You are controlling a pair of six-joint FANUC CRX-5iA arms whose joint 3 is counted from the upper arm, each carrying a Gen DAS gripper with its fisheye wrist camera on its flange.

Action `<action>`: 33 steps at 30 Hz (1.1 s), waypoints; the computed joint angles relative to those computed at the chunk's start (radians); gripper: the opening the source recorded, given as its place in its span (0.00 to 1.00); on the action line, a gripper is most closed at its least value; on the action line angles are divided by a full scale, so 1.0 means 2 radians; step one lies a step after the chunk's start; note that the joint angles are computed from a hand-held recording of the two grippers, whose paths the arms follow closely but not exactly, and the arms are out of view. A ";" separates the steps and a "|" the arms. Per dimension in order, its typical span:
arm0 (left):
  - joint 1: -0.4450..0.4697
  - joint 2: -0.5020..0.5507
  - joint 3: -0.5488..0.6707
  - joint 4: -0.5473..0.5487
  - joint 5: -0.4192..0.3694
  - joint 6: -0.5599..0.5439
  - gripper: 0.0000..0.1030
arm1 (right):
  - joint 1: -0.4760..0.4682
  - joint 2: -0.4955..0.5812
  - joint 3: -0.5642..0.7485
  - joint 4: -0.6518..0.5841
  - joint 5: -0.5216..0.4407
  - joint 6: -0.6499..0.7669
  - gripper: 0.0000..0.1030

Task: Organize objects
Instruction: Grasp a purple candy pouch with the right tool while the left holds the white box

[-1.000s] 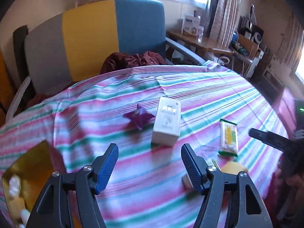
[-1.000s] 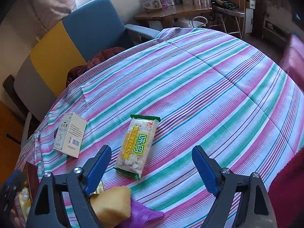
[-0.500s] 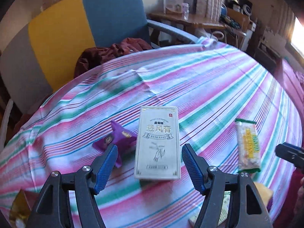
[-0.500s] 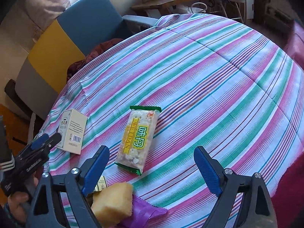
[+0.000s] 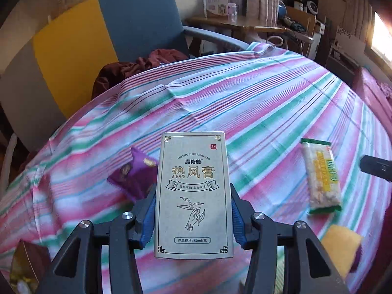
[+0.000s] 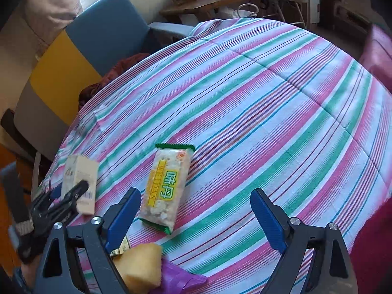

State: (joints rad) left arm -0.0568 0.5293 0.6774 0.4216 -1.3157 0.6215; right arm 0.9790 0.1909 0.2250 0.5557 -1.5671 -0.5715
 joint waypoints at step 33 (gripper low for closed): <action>0.161 -0.213 -0.307 0.074 -0.044 -0.133 0.50 | 0.001 -0.003 0.024 -0.110 0.107 0.155 0.87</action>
